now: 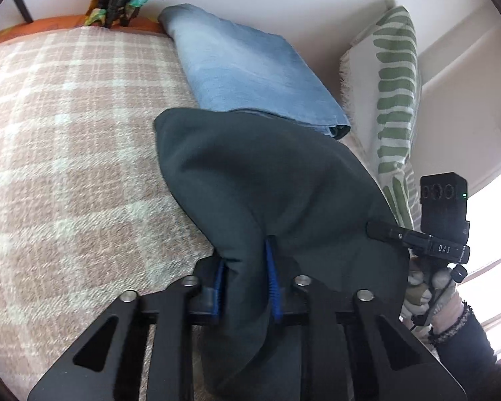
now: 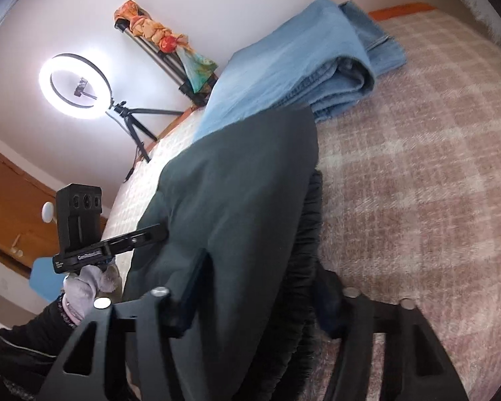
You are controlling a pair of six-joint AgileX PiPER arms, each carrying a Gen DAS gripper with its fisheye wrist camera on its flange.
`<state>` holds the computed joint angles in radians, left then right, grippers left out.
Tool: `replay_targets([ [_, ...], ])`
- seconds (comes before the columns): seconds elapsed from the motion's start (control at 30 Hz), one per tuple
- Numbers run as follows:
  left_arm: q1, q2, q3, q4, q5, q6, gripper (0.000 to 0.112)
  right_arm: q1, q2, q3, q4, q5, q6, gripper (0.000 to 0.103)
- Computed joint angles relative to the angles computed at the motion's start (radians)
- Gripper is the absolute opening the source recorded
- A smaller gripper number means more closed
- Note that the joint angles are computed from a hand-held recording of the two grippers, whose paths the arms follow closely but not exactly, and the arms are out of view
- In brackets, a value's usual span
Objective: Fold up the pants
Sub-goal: 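Grasp the folded trousers bundle with the left tool while the right tool grips its side, then lift the bundle with both tools, set it on the folded jeans, open both tools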
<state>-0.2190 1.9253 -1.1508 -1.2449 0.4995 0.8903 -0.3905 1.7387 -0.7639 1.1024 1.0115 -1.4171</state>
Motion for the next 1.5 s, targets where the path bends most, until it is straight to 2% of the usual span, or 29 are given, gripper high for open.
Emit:
replay_targets([
  [0.1,-0.031,-0.036,0.02,0.002,-0.052,0.032,0.013,0.009,-0.102,0.046,0.011,-0.035,-0.01,0.035],
  [0.17,-0.043,-0.071,0.039,-0.004,-0.079,0.062,0.011,0.041,-0.182,0.073,0.003,-0.078,0.012,0.032],
  [0.3,-0.033,-0.128,0.068,-0.049,-0.08,0.124,0.011,0.09,-0.317,0.099,-0.03,-0.129,0.083,0.03],
  [0.53,-0.012,-0.201,0.042,-0.043,-0.076,0.154,0.01,0.104,-0.44,0.025,-0.08,-0.075,0.186,0.03],
  [0.67,-0.009,-0.181,-0.08,0.082,-0.074,0.047,0.01,0.115,-0.444,-0.061,-0.09,-0.075,0.229,0.029],
  [0.87,-0.015,-0.102,-0.301,0.307,-0.07,-0.143,0.01,0.182,-0.36,-0.25,-0.136,-0.129,0.329,0.029],
  [1.0,-0.028,-0.001,-0.507,0.512,-0.057,-0.32,0.01,0.219,-0.248,-0.413,-0.175,-0.159,0.4,0.029],
  [1.1,-0.026,0.073,-0.641,0.605,-0.031,-0.409,0.01,0.249,-0.154,-0.537,-0.203,-0.183,0.455,0.029],
  [1.43,-0.027,0.388,-1.135,0.872,0.127,-0.669,0.01,0.301,0.134,-0.877,-0.327,-0.204,0.602,0.029],
  [1.5,-0.031,0.466,-1.259,0.931,0.18,-0.719,0.01,0.309,0.181,-0.924,-0.361,-0.207,0.63,0.029],
])
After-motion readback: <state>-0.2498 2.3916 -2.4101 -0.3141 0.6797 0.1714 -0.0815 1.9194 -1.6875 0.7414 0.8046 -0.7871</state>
